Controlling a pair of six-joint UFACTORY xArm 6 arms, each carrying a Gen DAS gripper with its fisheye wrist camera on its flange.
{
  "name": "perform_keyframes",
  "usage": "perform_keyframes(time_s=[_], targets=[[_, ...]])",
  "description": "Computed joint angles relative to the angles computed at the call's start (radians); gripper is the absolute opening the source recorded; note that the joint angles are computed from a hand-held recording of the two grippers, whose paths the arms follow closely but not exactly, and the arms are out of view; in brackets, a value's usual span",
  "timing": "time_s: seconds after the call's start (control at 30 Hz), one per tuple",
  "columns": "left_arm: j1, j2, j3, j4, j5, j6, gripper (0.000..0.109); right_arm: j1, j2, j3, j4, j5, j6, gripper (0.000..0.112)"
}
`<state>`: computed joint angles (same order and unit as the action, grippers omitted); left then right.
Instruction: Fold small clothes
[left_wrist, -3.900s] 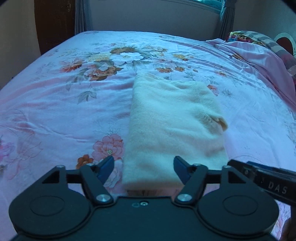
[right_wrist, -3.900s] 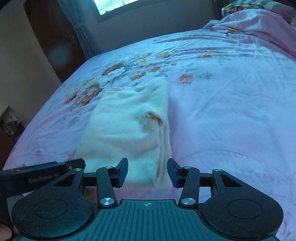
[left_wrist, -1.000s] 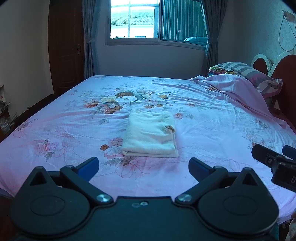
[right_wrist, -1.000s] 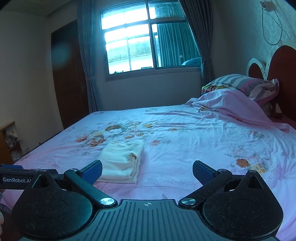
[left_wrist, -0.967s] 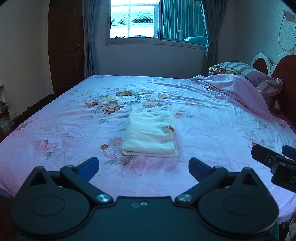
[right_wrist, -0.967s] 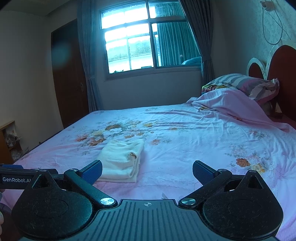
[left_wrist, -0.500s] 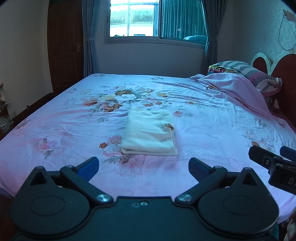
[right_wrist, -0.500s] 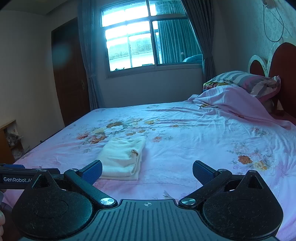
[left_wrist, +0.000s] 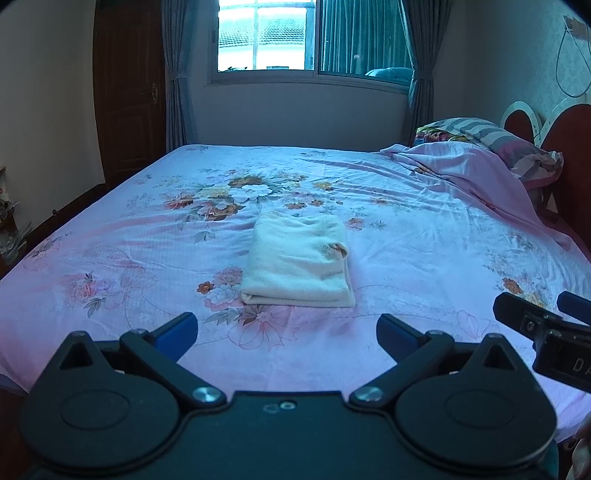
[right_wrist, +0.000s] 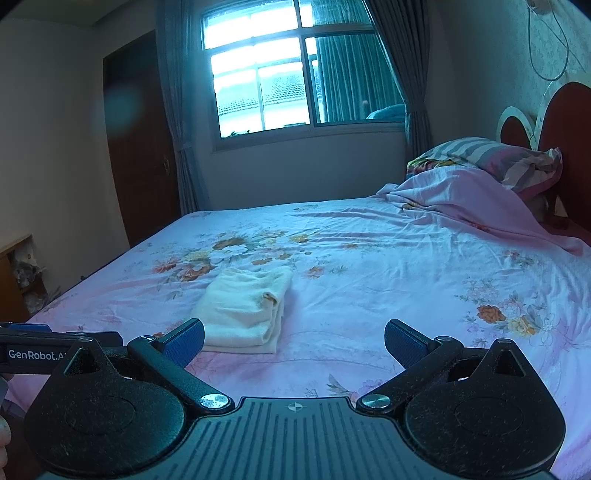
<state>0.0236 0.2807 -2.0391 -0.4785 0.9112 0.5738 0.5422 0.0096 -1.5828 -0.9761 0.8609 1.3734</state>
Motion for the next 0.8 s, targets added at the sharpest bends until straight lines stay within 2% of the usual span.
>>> perform_keyframes(time_s=[0.63,0.7,0.8], targets=[[-0.006,0.047,-0.046,0.0,0.015,0.008,0.101,-0.016,0.031,-0.008,0.029,-0.017,-0.016,0.103],[-0.006,0.058,-0.051,-0.04,0.009,0.061,0.097,-0.017,0.045,-0.023,0.039,-0.009,-0.024,0.103],[-0.008,0.108,-0.121,-0.044,0.037,0.042,0.096,-0.026,0.059,-0.033,0.048,-0.023,-0.032,0.103]])
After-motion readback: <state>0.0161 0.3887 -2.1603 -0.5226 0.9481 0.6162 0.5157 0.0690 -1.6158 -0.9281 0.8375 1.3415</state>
